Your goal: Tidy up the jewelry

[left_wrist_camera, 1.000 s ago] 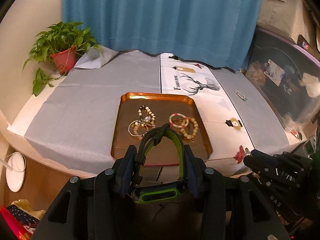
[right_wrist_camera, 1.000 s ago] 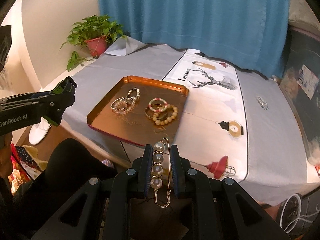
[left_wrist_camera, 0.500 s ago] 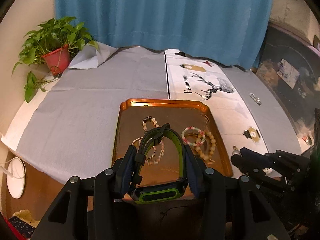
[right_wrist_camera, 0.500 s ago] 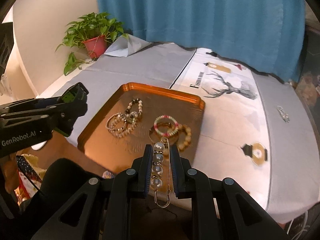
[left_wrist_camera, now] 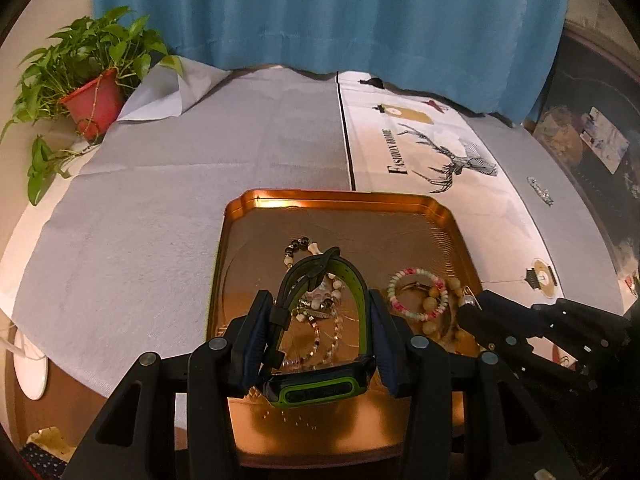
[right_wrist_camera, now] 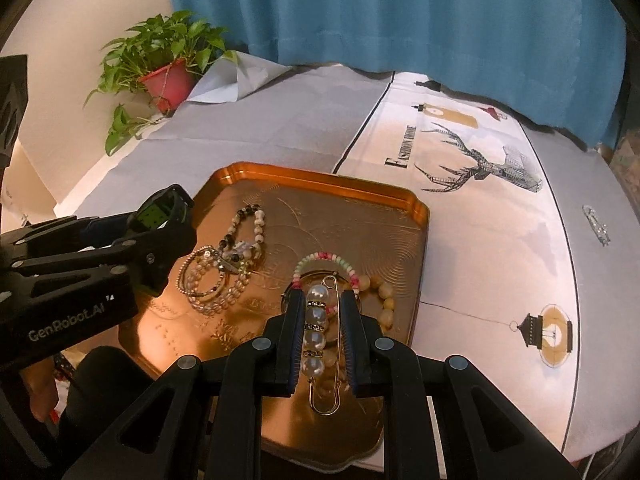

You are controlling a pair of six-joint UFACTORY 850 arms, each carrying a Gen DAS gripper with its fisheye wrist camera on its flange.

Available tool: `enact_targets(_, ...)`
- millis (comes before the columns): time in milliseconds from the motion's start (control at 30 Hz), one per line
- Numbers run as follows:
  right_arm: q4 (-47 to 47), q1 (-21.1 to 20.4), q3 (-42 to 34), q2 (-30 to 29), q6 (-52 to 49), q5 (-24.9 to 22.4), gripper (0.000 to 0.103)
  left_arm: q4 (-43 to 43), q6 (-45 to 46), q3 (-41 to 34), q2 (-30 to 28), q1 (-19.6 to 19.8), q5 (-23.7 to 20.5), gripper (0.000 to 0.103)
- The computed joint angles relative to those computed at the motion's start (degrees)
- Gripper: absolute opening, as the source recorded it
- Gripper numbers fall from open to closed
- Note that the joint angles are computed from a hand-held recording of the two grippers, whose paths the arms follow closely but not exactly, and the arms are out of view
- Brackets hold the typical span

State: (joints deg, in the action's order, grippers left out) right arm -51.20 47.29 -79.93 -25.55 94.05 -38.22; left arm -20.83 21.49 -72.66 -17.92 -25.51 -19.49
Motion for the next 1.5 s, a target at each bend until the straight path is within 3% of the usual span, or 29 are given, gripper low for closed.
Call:
enact_targets(233, 1.7, -1.1, -0.9, -1.5, -1.8, 0.3, 0.018, 3.6, -3.0, -2.4, -3.2, -0.4, -0.7, 0.045)
enact_targets(333, 1.8, -1.4, -1.9, -2.3, -2.4, -0.8, 0.021, 5.2, -4.0, -3.9, -4.5, -0.4, -2.4, 0.057)
enact_targets(400, 4.4, -1.7, -3.2, -3.1, -5.6, -2.1, 0.042, 8.7, -6.9, -4.9, -5.2, -0.6, -3.7, 0.085)
enact_targets(433, 5.2, -1.6, -3.5, -3.3, -6.2, -2.6, 0.062, 11.7, -9.7, -4.7, -5.1, -0.8, -3.2, 0.088)
enact_targets(467, 4.9, -1.5, -3.3, -3.3, -5.9, -2.8, 0.070, 15.6, -13.3, -4.0, -4.6, -1.1, -1.9, 0.089)
enact_targets(567, 4.7, -0.4, -2.8, -2.8, -5.9, -3.8, 0.071, 22.4, -18.9, -2.4, -3.4, -1.4, -1.0, 0.089)
enact_targets(933, 3.8, 7.8, 1.3, 2.1, 0.1, -10.6, 0.071, 20.2, -17.1, 11.8, 10.9, -1.3, -0.1, 0.089)
enact_targets(1267, -1.9, 15.8, 0.3, 4.9, 6.7, -21.0, 0.072, 26.2, -23.4, 18.9, 23.5, -2.4, 2.3, 0.092)
enact_targets(1500, -3.7, 19.9, -1.4, 4.7, 7.7, -25.7, 0.074, 26.1, -24.1, 22.7, 29.4, -2.6, 2.2, 0.093)
